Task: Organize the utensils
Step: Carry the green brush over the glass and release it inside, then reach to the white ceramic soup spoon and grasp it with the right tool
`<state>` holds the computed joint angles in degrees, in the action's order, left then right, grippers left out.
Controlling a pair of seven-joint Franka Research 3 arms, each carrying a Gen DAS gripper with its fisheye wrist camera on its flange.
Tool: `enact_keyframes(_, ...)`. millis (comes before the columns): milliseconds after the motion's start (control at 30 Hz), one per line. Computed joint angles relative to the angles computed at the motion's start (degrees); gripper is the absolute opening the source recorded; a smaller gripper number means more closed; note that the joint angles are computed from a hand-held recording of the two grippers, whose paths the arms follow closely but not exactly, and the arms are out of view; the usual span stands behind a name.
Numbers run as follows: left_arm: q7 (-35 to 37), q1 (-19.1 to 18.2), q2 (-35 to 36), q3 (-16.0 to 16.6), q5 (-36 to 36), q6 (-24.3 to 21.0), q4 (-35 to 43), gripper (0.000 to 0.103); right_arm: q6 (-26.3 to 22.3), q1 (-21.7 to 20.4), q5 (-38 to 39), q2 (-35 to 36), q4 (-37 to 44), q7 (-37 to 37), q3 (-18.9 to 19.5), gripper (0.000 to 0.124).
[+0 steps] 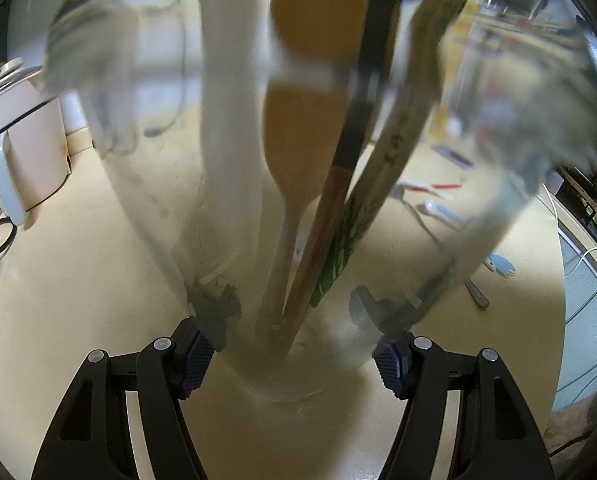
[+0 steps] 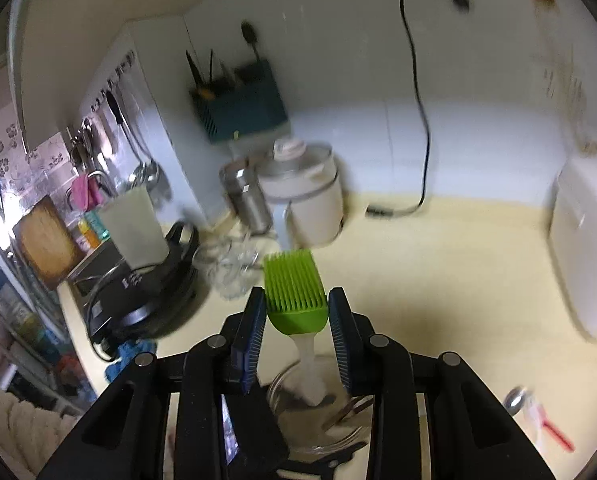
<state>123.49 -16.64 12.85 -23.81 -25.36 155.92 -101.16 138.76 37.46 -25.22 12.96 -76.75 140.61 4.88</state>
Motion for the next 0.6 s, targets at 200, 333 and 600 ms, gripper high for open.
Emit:
enact_keyframes(200, 0.52, 0.31, -0.27, -0.12, -0.59, -0.07, -0.31, 0.071, -0.77, -0.03, -4.09, -4.06, -3.96, 5.80, -0.49, 0.044)
enact_keyframes(333, 0.66, 0.22, -0.37, 0.03, -0.76, -0.10, -0.39, 0.071, -4.13, -1.70, -8.43, -9.38, -9.32, 11.34, 0.76, 0.044)
enact_keyframes(600, 0.66, 0.11, -0.34, 0.13, -0.77, -0.09, -0.34, 0.071, -18.51, -8.61, -9.16, -24.88, -26.46, 21.46, 4.73, 0.044)
